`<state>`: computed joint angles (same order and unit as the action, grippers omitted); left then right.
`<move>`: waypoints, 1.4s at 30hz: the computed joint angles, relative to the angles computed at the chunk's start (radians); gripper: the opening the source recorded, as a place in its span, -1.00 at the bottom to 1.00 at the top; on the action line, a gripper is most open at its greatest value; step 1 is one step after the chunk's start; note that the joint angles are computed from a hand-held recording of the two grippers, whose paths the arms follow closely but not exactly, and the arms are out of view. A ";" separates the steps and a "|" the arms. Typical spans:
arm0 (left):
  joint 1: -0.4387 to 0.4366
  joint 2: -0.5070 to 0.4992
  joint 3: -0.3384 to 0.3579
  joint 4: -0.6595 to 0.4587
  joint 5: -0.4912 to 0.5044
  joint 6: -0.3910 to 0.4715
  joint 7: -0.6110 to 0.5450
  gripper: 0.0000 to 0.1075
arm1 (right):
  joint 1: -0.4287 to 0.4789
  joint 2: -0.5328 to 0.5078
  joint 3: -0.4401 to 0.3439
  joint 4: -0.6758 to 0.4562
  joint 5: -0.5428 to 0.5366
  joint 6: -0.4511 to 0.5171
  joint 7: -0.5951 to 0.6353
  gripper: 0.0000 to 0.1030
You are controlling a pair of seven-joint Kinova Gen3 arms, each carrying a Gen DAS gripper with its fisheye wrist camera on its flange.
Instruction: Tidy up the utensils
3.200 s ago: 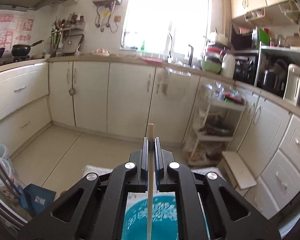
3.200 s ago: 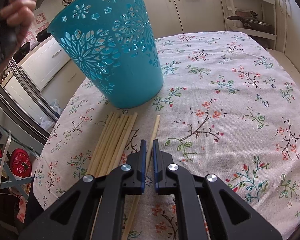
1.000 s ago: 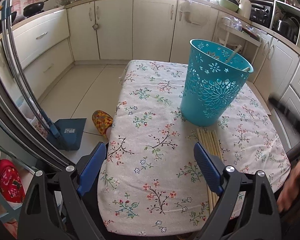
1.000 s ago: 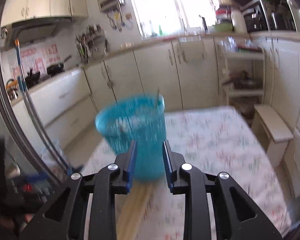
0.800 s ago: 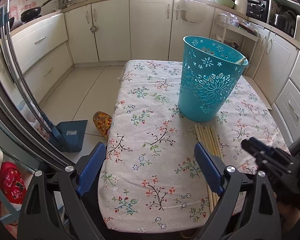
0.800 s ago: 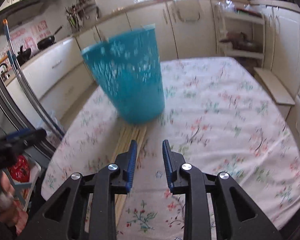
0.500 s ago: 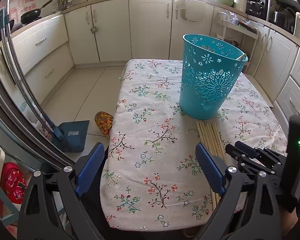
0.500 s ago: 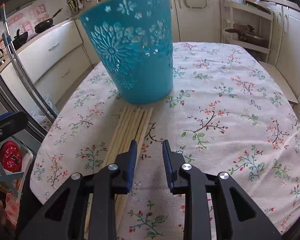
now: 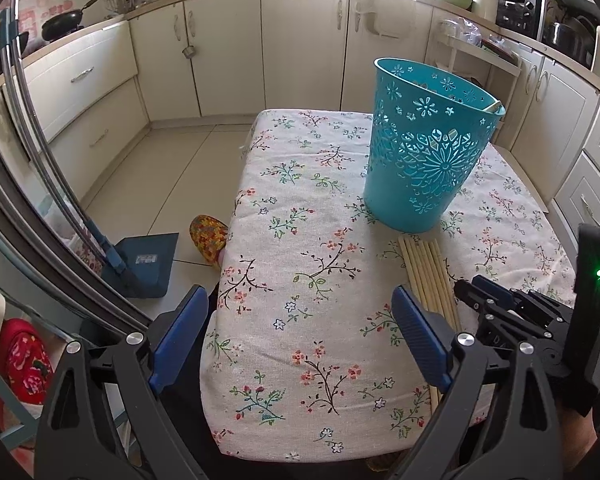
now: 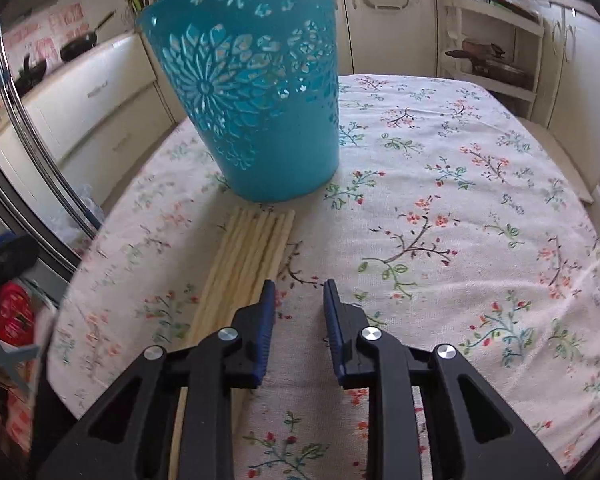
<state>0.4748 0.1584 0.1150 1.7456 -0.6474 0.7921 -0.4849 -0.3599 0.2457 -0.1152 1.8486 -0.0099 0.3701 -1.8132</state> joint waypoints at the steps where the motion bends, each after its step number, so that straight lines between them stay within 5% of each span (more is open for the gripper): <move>1: -0.002 0.001 0.000 0.000 0.003 0.000 -0.002 0.66 | 0.002 0.000 -0.004 -0.001 -0.007 -0.002 0.012 -0.51; 15: 0.000 0.026 0.001 -0.019 0.040 0.003 -0.045 0.66 | -0.107 0.042 0.060 -0.064 0.153 0.071 -0.112 -0.52; 20: -0.023 0.091 0.001 -0.073 0.127 -0.023 -0.165 0.66 | -0.098 0.042 0.050 -0.082 0.194 0.123 -0.083 -0.82; 26: -0.028 0.215 -0.027 -0.185 0.249 -0.027 -0.295 0.66 | 0.007 0.009 0.007 -0.020 0.100 0.065 -0.003 -0.87; 42: 0.042 0.335 -0.106 -0.316 0.266 0.051 -0.325 0.55 | 0.075 0.011 -0.028 0.006 -0.061 -0.004 0.146 -0.86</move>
<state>0.5172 0.4930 0.0090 1.4299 -0.3811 0.8432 -0.8102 -0.2846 0.2562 -0.1429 1.8549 -0.0706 0.3660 -1.6672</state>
